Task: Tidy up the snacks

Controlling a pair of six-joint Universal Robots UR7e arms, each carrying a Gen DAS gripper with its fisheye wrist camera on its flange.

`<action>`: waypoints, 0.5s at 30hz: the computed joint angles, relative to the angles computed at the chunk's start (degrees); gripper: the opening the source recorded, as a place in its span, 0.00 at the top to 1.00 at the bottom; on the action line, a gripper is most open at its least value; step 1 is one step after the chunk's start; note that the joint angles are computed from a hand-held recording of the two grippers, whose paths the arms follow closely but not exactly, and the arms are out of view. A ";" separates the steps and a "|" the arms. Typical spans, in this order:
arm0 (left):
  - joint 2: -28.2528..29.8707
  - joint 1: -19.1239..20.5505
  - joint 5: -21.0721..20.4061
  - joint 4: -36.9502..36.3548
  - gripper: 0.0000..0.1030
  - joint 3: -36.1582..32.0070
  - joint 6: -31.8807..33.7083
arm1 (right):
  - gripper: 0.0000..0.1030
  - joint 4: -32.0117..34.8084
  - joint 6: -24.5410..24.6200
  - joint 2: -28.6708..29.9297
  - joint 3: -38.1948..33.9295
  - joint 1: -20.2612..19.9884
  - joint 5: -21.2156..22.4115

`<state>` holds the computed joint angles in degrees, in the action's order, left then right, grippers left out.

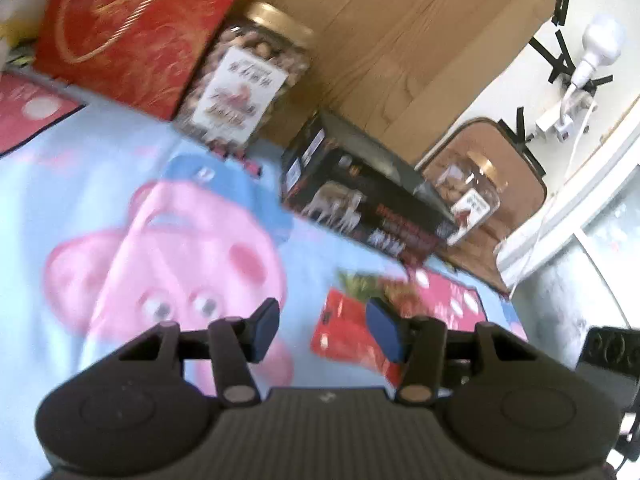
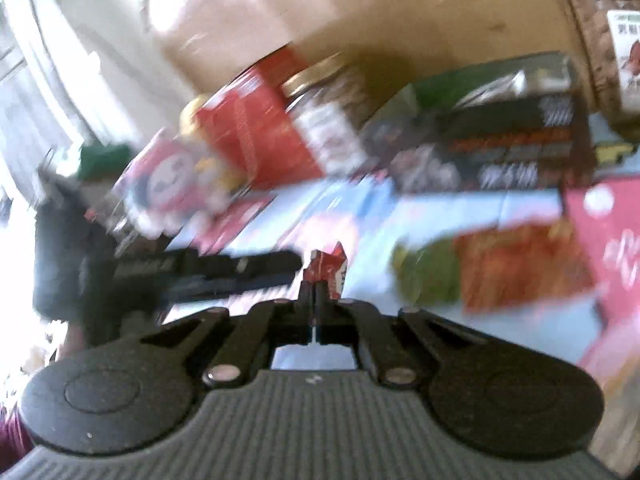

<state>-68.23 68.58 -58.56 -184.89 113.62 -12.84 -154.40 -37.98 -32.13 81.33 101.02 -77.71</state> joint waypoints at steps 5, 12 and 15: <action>-4.46 -0.61 -2.12 -0.98 0.48 6.86 -2.02 | 0.91 -6.88 -11.30 -5.08 11.99 -0.54 -4.61; -5.91 -2.21 -4.33 -0.74 0.42 9.64 -0.86 | 0.54 -15.55 -9.04 -8.66 19.71 -1.86 -5.62; -4.26 -2.34 -4.00 1.66 0.42 7.53 -0.65 | 0.54 -18.71 -9.14 -8.20 19.81 -1.61 -6.31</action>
